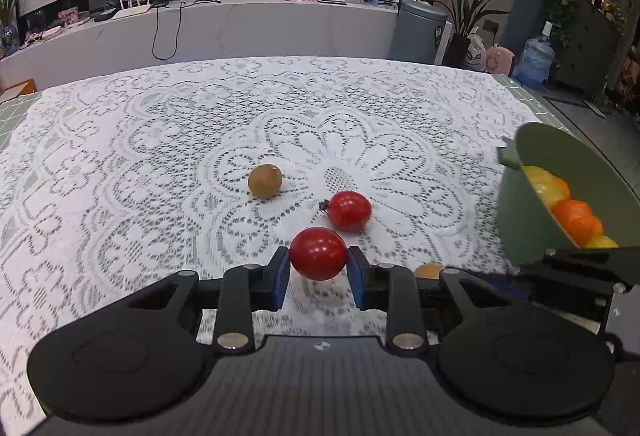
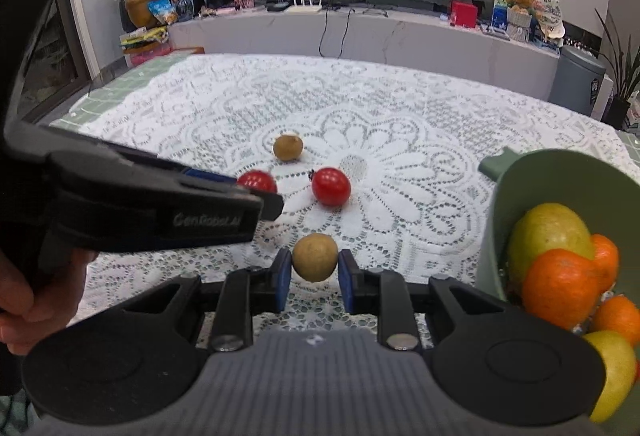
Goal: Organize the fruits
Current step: 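Grasp a red plum with the left gripper while the right gripper grasps a kiwi, then carry the red plum and kiwi with both grippers over the green colander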
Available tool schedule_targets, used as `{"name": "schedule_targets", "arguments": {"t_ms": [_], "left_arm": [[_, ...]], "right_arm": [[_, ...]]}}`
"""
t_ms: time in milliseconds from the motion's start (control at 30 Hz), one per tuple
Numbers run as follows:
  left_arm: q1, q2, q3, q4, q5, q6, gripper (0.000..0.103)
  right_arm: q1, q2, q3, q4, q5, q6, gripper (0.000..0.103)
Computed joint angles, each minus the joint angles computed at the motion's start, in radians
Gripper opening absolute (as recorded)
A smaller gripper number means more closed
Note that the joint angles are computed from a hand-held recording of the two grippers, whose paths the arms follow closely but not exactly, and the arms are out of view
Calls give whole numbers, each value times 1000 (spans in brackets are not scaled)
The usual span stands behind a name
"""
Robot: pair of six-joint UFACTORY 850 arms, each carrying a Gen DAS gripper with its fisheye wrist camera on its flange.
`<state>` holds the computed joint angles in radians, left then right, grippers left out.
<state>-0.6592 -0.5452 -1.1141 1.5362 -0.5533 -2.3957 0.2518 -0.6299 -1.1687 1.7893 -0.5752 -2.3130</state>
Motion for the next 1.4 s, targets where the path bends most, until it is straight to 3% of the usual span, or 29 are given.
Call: {"name": "schedule_targets", "arguments": {"t_ms": [500, 833, 1100, 1400], "left_arm": [[-79, 43, -31, 11, -75, 29, 34], [-105, 12, -116, 29, -75, 107, 34], [-112, -49, -218, 20, -34, 229, 34], [-101, -131, -343, -62, 38, 406, 34]], "right_arm": [[-94, 120, 112, 98, -102, -111, 22], [-164, 139, 115, 193, -112, -154, 22], [-210, 129, 71, 245, -77, -172, 22], [-240, 80, -18, 199, 29, -103, 22]]}}
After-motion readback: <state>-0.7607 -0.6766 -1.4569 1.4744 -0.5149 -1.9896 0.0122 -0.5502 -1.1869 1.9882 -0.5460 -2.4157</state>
